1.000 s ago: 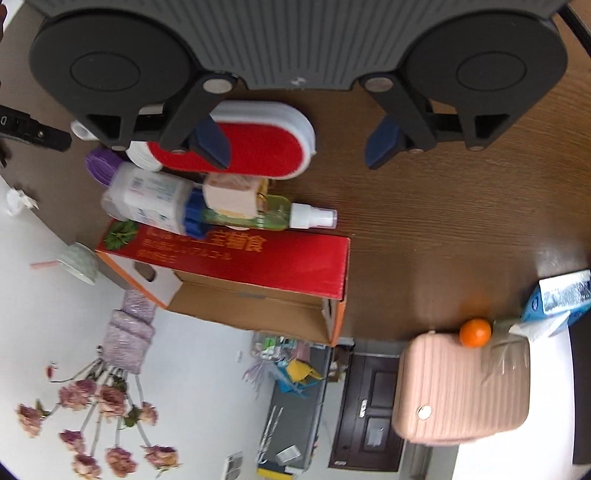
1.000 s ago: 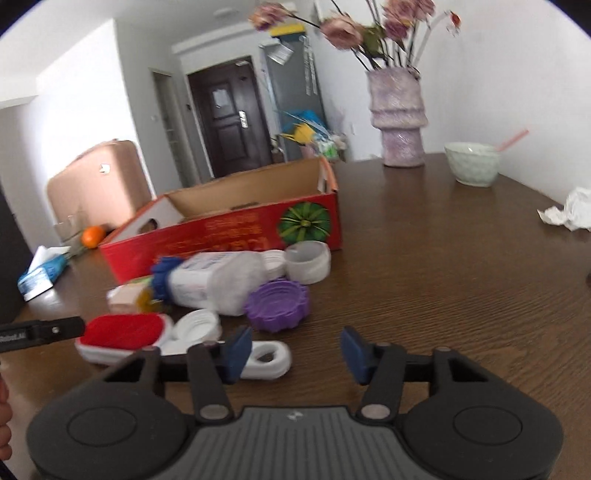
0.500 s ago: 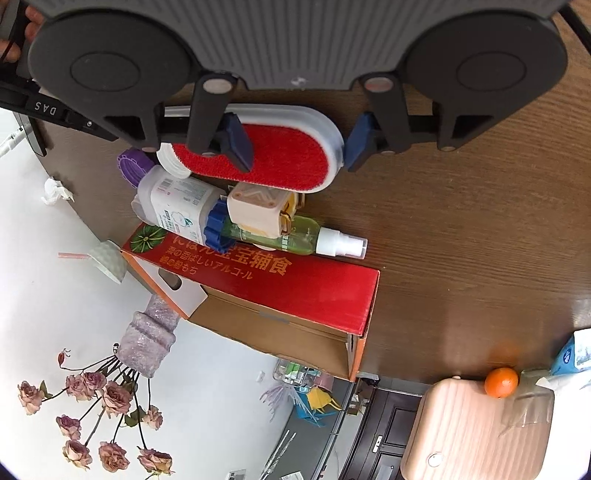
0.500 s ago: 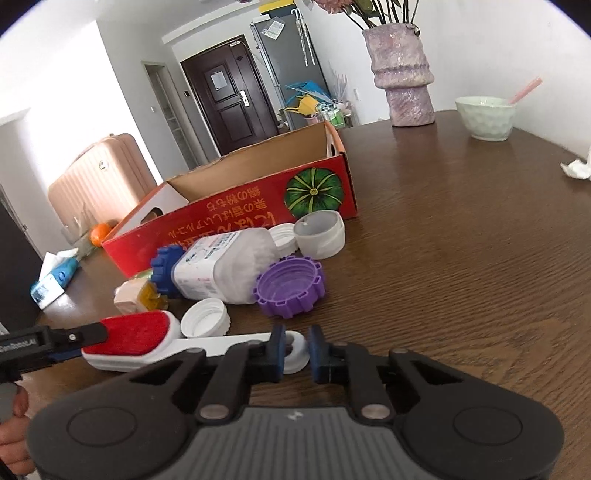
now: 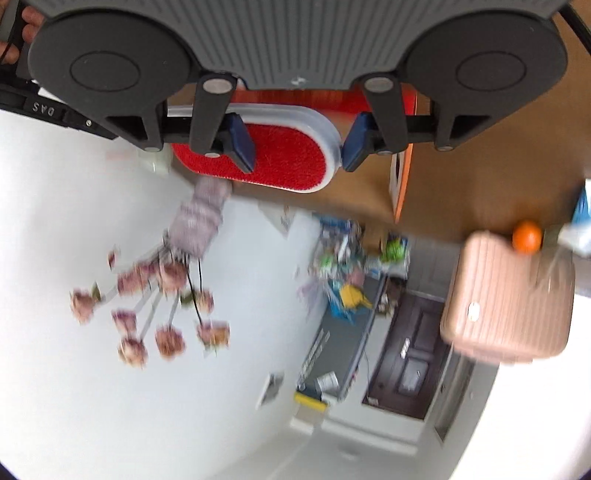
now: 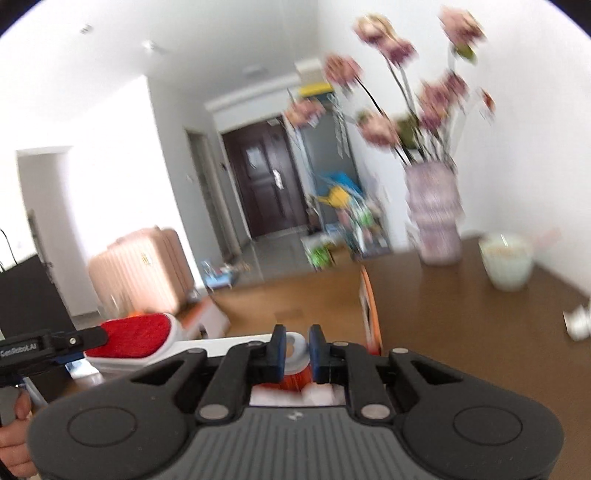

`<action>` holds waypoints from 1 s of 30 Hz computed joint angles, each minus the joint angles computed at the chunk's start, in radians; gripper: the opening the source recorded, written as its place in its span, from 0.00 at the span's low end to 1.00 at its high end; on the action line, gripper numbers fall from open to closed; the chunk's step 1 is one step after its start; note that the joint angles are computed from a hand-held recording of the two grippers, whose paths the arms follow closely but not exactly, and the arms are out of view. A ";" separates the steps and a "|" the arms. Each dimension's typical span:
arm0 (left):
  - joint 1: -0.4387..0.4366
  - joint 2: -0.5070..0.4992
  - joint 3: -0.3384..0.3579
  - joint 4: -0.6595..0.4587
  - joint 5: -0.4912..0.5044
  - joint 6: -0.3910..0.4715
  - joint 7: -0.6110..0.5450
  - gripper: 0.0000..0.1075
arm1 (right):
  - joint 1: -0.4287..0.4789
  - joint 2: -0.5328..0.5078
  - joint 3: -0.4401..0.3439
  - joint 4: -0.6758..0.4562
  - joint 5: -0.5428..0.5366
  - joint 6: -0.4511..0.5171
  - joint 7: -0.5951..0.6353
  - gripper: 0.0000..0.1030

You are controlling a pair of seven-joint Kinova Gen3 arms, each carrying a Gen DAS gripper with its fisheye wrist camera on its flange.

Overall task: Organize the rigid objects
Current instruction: 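Lower the lint brush into the red box and open the left gripper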

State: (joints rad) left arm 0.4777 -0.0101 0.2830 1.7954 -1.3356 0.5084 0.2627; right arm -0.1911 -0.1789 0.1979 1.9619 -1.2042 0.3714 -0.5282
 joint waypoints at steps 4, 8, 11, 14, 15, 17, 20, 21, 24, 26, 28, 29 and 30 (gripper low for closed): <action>-0.162 0.078 0.094 -0.138 0.127 -0.029 -0.157 0.49 | 0.025 0.126 0.006 -0.175 0.063 0.069 -0.073 0.13; -0.322 0.211 0.255 -0.272 0.240 0.034 -0.320 0.49 | -0.011 0.295 0.101 -0.350 0.147 0.202 -0.236 0.13; -0.292 0.302 0.234 -0.364 0.335 0.111 -0.442 0.48 | -0.016 0.408 0.129 -0.444 0.190 0.266 -0.358 0.13; -0.224 0.352 0.120 -0.393 0.457 0.099 -0.527 0.48 | 0.050 0.462 0.024 -0.487 0.303 0.247 -0.465 0.13; -0.201 0.357 0.074 -0.393 0.497 0.083 -0.559 0.48 | 0.076 0.478 -0.012 -0.504 0.344 0.251 -0.490 0.13; -0.170 0.369 0.012 -0.400 0.579 0.070 -0.624 0.48 | 0.113 0.502 -0.065 -0.530 0.408 0.277 -0.546 0.13; -0.094 0.368 -0.110 -0.383 0.676 0.060 -0.674 0.48 | 0.130 0.523 -0.098 -0.531 0.447 0.292 -0.565 0.12; -0.066 0.365 -0.146 -0.376 0.697 0.056 -0.687 0.48 | 0.131 0.526 -0.106 -0.529 0.466 0.289 -0.577 0.12; -0.039 0.354 -0.186 -0.342 0.723 0.040 -0.703 0.49 | 0.137 0.529 -0.135 -0.522 0.523 0.285 -0.589 0.12; -0.002 0.343 -0.229 -0.313 0.704 0.009 -0.710 0.49 | 0.165 0.533 -0.174 -0.519 0.538 0.296 -0.581 0.12; 0.064 0.342 -0.299 -0.305 0.690 0.009 -0.707 0.50 | 0.139 0.518 -0.173 -0.499 0.603 0.257 -0.602 0.13; 0.105 0.344 -0.346 -0.306 0.700 0.008 -0.726 0.50 | 0.114 0.508 -0.162 -0.481 0.644 0.223 -0.624 0.15; 0.145 0.347 -0.392 -0.309 0.715 0.009 -0.744 0.50 | 0.108 0.501 -0.165 -0.466 0.668 0.202 -0.641 0.15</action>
State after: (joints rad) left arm 0.6226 0.3370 -0.1089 1.4865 -0.6205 0.5174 -0.4815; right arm -0.0829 0.3224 0.0329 1.4957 -0.5362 0.5732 -1.1691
